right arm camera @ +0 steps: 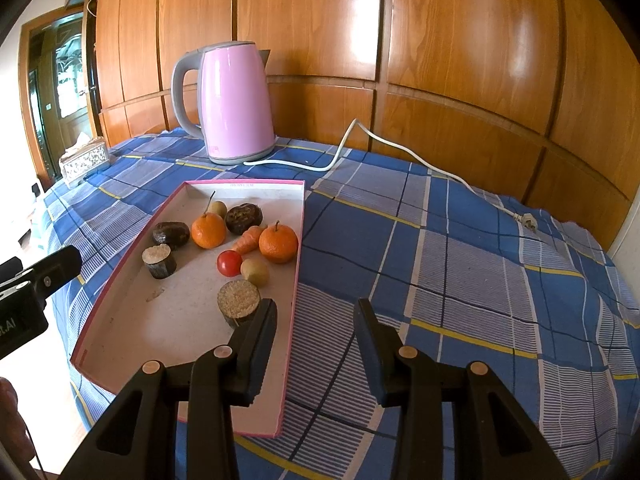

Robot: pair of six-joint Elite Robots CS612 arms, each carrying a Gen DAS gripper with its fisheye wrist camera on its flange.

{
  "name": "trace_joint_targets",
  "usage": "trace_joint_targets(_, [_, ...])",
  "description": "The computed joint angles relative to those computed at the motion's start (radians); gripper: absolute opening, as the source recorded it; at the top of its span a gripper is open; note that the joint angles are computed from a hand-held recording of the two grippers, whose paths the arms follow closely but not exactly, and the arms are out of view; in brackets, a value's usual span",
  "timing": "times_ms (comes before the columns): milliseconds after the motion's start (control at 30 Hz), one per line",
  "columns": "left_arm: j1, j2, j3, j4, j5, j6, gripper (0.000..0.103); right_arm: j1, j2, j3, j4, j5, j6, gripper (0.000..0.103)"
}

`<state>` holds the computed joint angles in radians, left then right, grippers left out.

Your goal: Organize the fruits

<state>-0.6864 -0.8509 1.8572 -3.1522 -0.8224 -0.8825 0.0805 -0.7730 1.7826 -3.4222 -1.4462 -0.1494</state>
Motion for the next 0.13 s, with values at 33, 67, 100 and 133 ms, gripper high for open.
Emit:
trace_joint_targets(33, [0.0,0.002,-0.001,-0.007,-0.003,0.006,0.103,-0.001,0.001,-0.001,0.002,0.002,0.0,0.04])
trace_joint_targets(67, [0.001,0.003,-0.002,-0.005,-0.005,0.008,0.103,-0.002,0.001,-0.001,0.005,0.004,0.001,0.04])
trace_joint_targets(100, [0.002,0.004,-0.004,-0.006,-0.01,0.012,0.103,-0.004,0.002,-0.002,0.008,0.007,0.003,0.04])
trace_joint_targets(133, [0.004,0.005,-0.005,-0.011,-0.022,0.017,0.103,-0.007,0.003,-0.004,0.015,0.012,0.01,0.04])
